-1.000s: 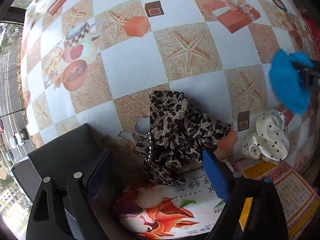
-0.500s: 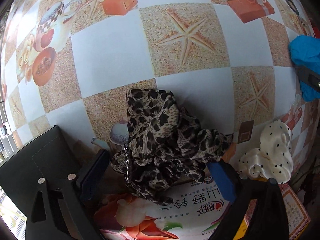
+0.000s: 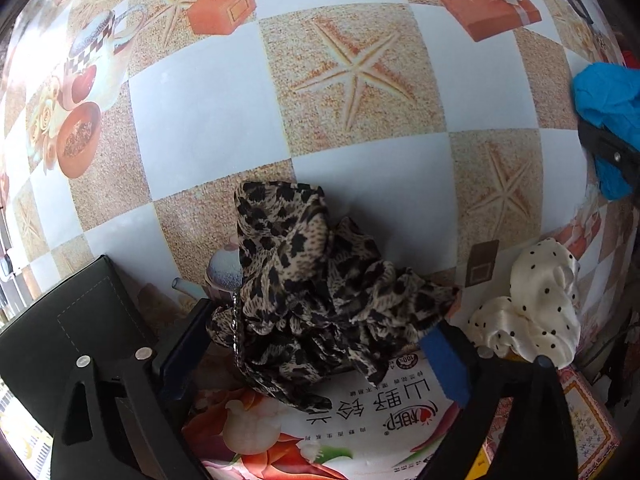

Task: Organize soft objects
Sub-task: 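Grasp the leopard-print cloth with the left tool while the right tool grasps the blue cloth, then carry the leopard-print cloth in the left tool and the blue cloth in the right tool to the box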

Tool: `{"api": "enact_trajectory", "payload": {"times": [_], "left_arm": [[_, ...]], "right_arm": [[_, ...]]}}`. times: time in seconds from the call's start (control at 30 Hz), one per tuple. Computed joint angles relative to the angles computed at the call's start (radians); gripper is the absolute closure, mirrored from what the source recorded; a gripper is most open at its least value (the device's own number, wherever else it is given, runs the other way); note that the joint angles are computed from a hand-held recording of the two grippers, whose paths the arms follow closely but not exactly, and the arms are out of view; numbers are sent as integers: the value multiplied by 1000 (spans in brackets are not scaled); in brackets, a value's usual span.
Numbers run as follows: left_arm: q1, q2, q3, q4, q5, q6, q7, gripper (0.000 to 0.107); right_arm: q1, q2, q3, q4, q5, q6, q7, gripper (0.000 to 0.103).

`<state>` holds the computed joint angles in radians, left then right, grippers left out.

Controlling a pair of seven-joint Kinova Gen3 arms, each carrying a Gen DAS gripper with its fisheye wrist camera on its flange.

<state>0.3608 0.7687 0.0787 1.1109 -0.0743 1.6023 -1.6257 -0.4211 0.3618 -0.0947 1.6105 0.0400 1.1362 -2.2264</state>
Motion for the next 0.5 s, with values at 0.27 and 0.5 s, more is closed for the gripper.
{"api": "enact_trajectory", "payload": {"times": [0.27,0.5], "left_arm": [[-2,-91,13,64,20,-128,-21,65],[-5,-172,12,76,24,-164,24,65]], "right_arm": [[119,-89,6,69,-114,-58,93,77],[179,-177,11,90,-193,-36,140,77]]}}
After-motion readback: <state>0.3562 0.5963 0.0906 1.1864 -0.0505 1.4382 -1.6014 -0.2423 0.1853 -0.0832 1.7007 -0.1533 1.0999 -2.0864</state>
